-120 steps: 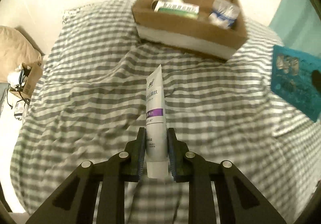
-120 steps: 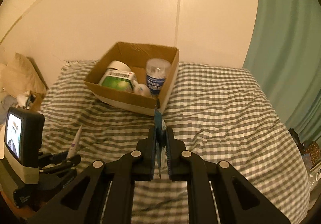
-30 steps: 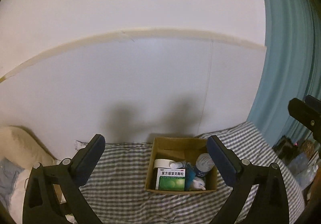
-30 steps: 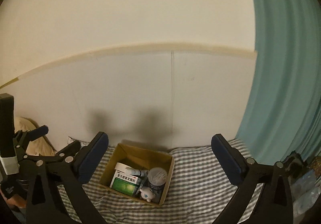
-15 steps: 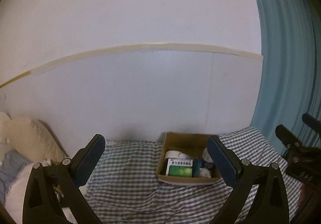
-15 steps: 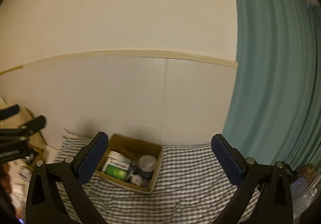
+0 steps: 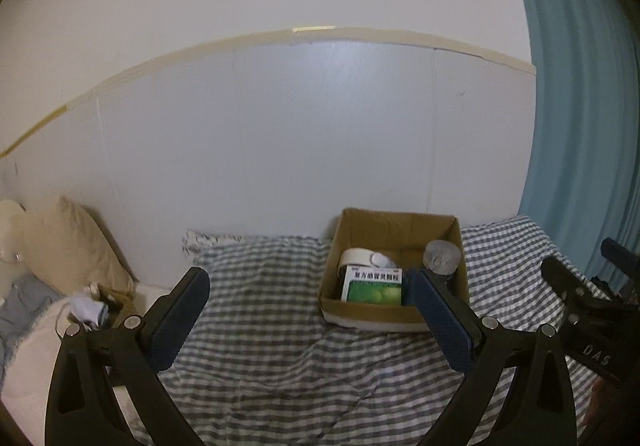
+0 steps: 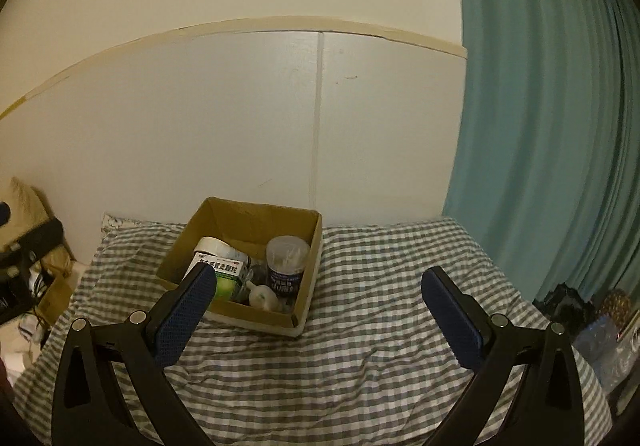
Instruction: Organize objects
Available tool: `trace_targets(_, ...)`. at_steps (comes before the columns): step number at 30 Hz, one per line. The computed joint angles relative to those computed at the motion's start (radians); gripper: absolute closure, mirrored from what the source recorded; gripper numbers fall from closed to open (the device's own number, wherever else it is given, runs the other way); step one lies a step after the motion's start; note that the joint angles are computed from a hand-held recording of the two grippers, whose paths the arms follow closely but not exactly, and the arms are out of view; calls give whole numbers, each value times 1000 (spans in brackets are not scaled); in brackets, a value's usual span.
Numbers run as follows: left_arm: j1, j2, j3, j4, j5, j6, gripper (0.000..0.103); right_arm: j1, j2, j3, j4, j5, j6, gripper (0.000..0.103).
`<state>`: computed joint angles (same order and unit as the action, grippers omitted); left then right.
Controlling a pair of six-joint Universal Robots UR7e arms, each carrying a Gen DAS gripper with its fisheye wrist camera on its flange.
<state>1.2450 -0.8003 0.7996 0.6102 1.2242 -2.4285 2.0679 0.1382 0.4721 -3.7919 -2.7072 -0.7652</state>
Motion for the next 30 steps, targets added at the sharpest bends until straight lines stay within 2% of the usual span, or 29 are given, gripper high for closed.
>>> trace_targets(3, 1, 18, -27, 31, -12, -22, 0, 14, 2, -11, -9, 7, -28, 0)
trace_targets(9, 0, -3, 2, 18, -4, -27, 0, 19, 8, -18, -9, 13, -42, 0)
trace_targets(30, 7, 20, -44, 54, -32, -45, 0, 22, 3, -13, 11, -6, -11, 0)
